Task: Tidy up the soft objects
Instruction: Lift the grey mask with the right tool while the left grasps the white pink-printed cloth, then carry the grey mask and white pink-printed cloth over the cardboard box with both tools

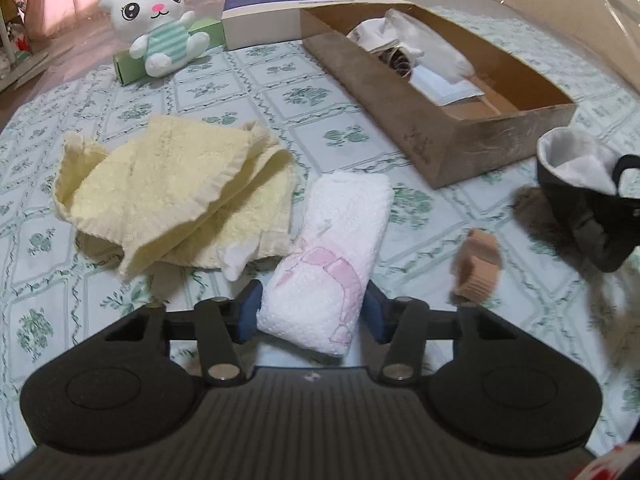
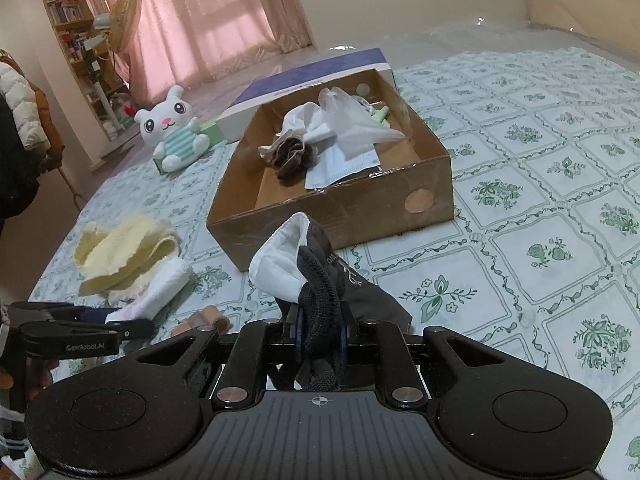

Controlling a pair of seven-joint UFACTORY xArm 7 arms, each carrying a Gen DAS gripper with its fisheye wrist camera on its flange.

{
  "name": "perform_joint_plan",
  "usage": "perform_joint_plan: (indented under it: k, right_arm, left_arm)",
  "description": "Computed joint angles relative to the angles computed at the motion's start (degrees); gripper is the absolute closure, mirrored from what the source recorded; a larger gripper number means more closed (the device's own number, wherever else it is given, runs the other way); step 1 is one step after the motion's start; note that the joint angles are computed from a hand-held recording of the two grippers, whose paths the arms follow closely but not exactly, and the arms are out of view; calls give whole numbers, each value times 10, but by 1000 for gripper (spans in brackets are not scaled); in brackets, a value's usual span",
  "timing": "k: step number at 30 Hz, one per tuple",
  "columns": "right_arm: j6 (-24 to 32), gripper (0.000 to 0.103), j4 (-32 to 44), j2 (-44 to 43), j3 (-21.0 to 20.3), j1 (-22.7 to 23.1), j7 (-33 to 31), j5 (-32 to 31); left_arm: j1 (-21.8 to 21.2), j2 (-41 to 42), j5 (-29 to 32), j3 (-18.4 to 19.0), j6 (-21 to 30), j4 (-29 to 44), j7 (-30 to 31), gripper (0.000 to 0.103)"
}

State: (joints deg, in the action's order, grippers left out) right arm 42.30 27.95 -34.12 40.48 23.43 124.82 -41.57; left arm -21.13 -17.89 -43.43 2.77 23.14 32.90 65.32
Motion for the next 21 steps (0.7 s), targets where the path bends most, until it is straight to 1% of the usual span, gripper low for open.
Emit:
perform_joint_plan:
  k: [4,6,7,8,11,18,21]
  right_arm:
    - [-2,87,4,0,2,1,4,-1]
    - [0,87,8,-1,3,3,3,0]
    - [2,87,10,-1,5,4,2,1]
    - [4,87,12,-2,6,5,2,1]
    - [9,87,19,-6,10,5,1,1]
    - [22,87,32,-22,20,3,-6,2]
    - [29,87,36,-30,25,1,-11,5]
  left_arm:
    - [5,-34,18,-6,6,-23,-24,63]
    - [4,-51,25,-1,15,-30,-40,65]
    - [4,-61,28,3,25,-32,-48,68]
    - [3,-71,30,8,34,-34,-53,79]
    - [5,-95,42,13,54,-36,-77,79]
    - [-8,-153,56,29,68,-43,-101,79]
    - [-12,-170,66,27,70,-42,-117,79]
